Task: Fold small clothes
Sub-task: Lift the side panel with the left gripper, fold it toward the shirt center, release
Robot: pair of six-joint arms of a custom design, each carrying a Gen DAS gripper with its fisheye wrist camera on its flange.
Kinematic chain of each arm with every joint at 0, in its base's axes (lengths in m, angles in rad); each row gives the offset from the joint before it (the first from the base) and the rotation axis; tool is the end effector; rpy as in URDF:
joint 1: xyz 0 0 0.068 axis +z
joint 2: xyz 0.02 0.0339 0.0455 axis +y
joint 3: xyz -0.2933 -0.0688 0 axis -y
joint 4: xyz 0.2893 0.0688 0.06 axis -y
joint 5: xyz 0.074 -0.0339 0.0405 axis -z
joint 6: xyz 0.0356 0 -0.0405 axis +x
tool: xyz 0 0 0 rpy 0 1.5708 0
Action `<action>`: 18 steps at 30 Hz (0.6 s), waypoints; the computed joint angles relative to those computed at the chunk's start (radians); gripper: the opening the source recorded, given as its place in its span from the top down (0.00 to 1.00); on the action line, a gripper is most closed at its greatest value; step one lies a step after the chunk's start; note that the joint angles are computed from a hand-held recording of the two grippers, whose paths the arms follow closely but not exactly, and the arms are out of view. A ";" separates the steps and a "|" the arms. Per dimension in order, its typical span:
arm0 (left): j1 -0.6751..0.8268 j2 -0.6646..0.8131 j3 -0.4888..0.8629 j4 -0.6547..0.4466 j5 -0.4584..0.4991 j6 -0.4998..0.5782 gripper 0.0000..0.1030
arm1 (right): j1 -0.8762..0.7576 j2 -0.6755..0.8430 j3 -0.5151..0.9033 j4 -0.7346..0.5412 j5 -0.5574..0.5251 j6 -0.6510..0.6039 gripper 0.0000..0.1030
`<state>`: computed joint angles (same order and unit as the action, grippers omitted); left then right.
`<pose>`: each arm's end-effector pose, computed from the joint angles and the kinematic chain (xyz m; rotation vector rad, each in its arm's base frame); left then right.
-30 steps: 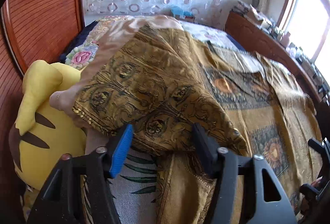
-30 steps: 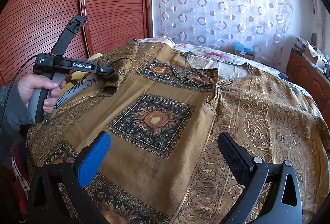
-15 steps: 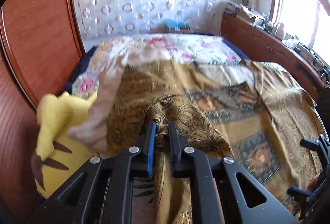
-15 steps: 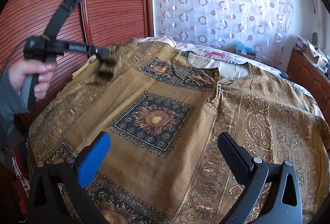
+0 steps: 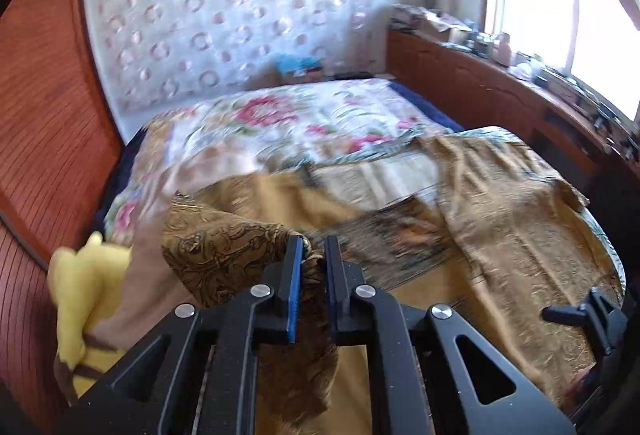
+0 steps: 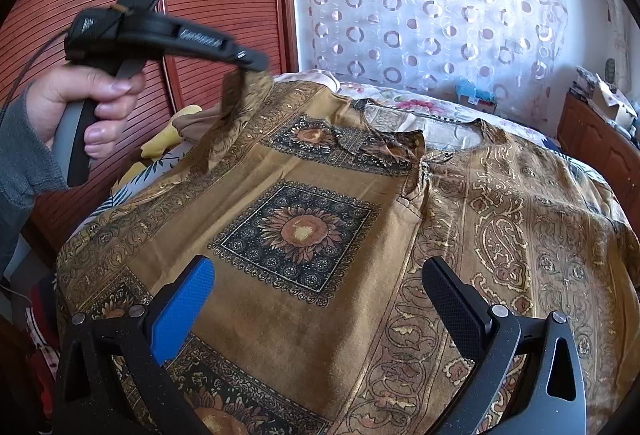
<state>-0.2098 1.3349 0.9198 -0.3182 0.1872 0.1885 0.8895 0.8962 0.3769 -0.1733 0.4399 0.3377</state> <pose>0.3129 -0.0734 0.2640 0.5485 2.2325 -0.2265 0.1374 0.1454 0.1833 -0.3738 2.1611 0.1912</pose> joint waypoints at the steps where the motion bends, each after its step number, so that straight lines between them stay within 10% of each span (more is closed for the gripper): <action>1: -0.012 -0.010 -0.002 0.002 0.012 -0.002 0.86 | -0.001 -0.001 -0.001 0.001 -0.001 0.001 0.00; 10: 0.066 -0.188 -0.097 -0.022 0.119 0.016 0.32 | -0.004 -0.002 0.001 -0.001 -0.005 0.006 0.00; 18: 0.239 -0.293 -0.249 0.005 0.131 0.035 0.29 | -0.048 -0.052 0.014 -0.035 -0.048 -0.050 0.02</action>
